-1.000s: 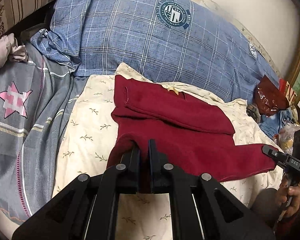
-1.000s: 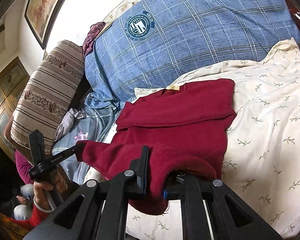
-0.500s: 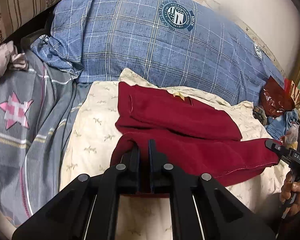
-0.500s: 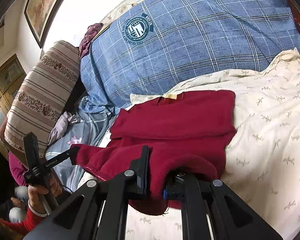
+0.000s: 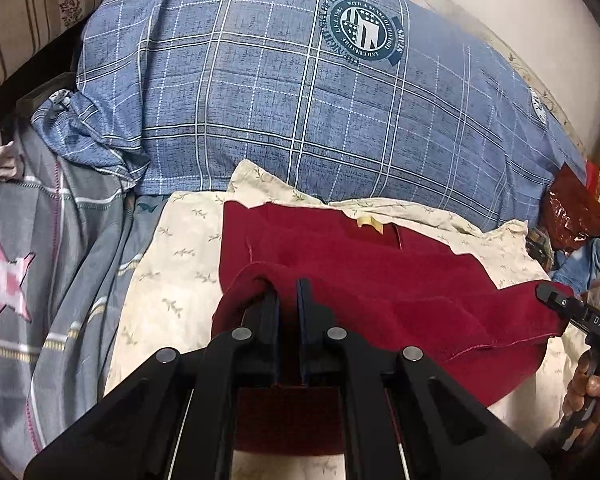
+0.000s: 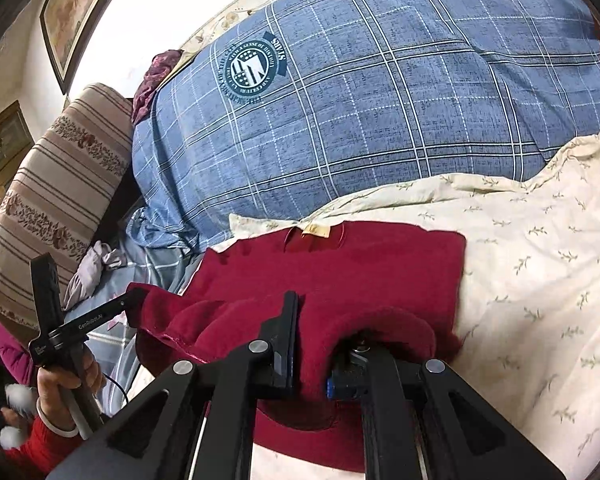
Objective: Fold small clothes
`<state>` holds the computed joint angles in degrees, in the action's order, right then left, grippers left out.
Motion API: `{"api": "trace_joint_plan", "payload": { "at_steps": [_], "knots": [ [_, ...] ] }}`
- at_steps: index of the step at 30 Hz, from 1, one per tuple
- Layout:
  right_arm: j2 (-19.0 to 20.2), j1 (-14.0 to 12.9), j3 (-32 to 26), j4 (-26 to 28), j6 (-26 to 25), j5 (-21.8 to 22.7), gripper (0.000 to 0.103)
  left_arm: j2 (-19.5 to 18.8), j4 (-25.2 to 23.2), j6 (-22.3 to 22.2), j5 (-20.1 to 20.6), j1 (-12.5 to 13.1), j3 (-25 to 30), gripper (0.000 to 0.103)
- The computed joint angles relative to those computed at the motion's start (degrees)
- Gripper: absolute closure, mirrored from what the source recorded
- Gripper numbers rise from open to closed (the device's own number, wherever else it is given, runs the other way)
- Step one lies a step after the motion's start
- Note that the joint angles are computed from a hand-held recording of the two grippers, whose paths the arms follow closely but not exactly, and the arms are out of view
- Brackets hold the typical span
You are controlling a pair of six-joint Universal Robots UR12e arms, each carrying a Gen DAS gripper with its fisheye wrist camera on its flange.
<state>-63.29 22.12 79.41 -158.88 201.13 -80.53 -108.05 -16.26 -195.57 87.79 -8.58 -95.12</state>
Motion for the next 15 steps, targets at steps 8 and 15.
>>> {"api": "trace_joint_plan", "payload": {
  "at_steps": [8,15],
  "knots": [
    [1.97,-0.35,-2.67,1.08,-0.14,-2.74,0.094,-3.21,-1.86,-1.52,0.02,-0.19,4.51,0.098],
    [4.23,-0.98,-5.94,4.08,-0.54,-3.82,0.094,-5.61,-3.11,-3.98,0.28,0.07,7.63,0.098]
  ]
}}
